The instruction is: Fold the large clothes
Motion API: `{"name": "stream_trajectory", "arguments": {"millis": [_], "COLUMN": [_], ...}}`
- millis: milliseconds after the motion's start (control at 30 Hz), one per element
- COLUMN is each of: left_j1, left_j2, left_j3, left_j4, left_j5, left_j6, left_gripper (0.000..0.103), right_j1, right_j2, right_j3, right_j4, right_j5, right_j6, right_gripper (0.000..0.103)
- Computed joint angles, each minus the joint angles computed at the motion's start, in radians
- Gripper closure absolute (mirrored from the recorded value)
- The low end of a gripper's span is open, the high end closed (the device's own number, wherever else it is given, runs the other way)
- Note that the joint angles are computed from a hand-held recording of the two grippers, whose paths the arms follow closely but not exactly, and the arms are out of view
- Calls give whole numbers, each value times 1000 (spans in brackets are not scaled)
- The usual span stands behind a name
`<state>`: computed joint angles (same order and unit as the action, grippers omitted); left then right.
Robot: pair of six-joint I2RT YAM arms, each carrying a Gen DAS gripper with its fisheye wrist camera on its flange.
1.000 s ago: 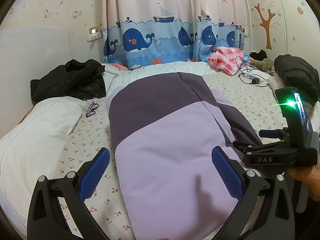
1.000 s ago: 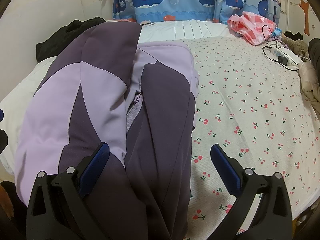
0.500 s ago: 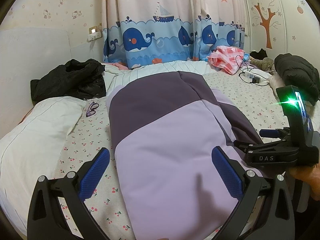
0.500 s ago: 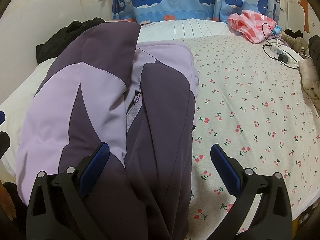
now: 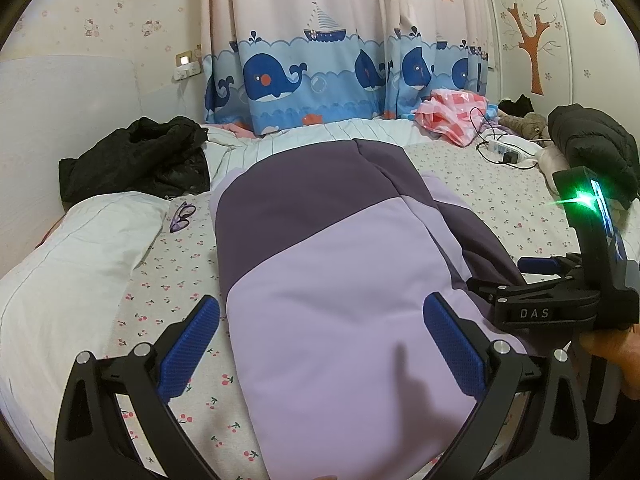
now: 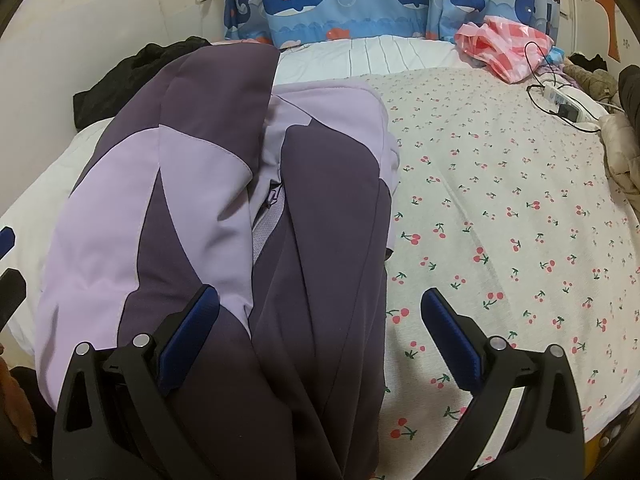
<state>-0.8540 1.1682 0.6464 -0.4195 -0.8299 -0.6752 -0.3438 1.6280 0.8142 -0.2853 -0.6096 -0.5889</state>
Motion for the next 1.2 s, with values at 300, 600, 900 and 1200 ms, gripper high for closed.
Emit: {"name": "stream_trajectory", "arguments": {"millis": [300,600,900,1200], "left_j1": [1,123,547,823], "left_j2": [6,-65,-221,15], "left_j3": [1,-46,-170,-203], "left_j4": [4,56,128,309], "left_j5": [5,182,680,1132], "left_j6": [0,59,37,16], "left_gripper": [5,5,6,5], "right_j1": [-3,-4,-80,-24], "right_j2": [7,39,79,277], "right_j3": [6,67,213,342], "right_j4": [-8,-92,-176,-271], "right_j5": [-9,-24,-74,2], "right_j6": [2,-9,22,66], "right_gripper": [6,6,6,6]}}
